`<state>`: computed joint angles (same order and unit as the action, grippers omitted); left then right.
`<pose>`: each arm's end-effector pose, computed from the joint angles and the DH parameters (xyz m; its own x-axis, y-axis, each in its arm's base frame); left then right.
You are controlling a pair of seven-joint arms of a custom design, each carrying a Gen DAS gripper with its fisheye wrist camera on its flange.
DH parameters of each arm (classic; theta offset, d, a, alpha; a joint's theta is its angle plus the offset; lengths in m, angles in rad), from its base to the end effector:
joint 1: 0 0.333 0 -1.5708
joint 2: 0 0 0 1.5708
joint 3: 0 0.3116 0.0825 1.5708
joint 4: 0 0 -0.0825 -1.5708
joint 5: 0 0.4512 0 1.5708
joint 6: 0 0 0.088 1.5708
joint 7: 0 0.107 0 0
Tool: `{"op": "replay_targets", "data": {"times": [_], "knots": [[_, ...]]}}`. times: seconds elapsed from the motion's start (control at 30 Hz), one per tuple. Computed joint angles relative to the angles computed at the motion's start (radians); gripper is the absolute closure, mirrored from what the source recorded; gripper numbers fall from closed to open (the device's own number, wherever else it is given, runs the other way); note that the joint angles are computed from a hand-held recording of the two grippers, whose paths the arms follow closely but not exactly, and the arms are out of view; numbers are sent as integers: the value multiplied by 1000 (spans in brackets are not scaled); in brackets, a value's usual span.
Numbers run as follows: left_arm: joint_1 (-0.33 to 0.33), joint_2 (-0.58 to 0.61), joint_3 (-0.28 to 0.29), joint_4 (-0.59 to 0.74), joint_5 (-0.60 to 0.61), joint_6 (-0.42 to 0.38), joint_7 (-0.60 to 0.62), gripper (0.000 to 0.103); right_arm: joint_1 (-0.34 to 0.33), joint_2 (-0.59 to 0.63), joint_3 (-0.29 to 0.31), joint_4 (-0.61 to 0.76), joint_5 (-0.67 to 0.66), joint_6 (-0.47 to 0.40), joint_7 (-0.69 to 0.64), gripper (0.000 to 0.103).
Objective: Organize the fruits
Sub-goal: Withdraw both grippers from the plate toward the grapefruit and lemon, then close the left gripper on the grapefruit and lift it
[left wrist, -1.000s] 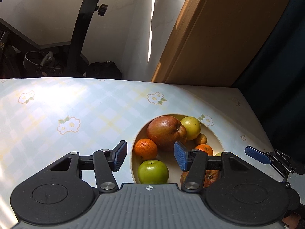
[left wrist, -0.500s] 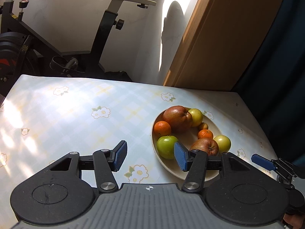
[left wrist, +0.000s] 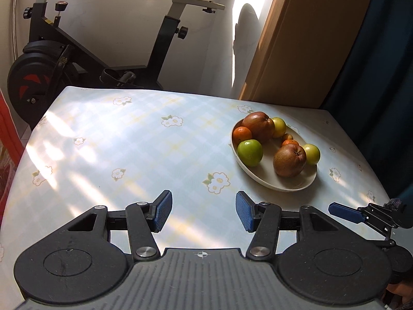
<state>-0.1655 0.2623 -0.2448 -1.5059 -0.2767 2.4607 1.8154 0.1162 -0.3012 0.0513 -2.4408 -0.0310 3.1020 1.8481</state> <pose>0.6994 -0.2801 0.5839 -0.5052 -0.8455 0.1730 -0.6951 0.2798 -0.6622 0.5408 0.0952 0.4923 0.0215 -0.9826 -0.1846 -0.5849 0.1374 -0.7994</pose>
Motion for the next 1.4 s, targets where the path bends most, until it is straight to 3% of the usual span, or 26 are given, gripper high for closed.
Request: {"op": "replay_targets", "data": {"times": [0.2,0.7,1.0,1.13,1.4], "knots": [[-1,-83,-3,-132,-33,61,5,46,55,-39,-15,-33,27,-26,-34,58],[-8,-116,7,-187,-80,40,19,46,163,-52,-61,-42,109,-58,-170,54],[-4,-90,-3,-155,-126,-21,60,47,234,-53,-112,-34,225,-120,-302,62],[-6,-67,-8,-125,-138,-62,73,52,242,-60,-115,-35,272,-140,-341,63],[3,15,-31,-12,-204,-242,110,57,256,-67,-128,-37,358,-163,-398,63]]}}
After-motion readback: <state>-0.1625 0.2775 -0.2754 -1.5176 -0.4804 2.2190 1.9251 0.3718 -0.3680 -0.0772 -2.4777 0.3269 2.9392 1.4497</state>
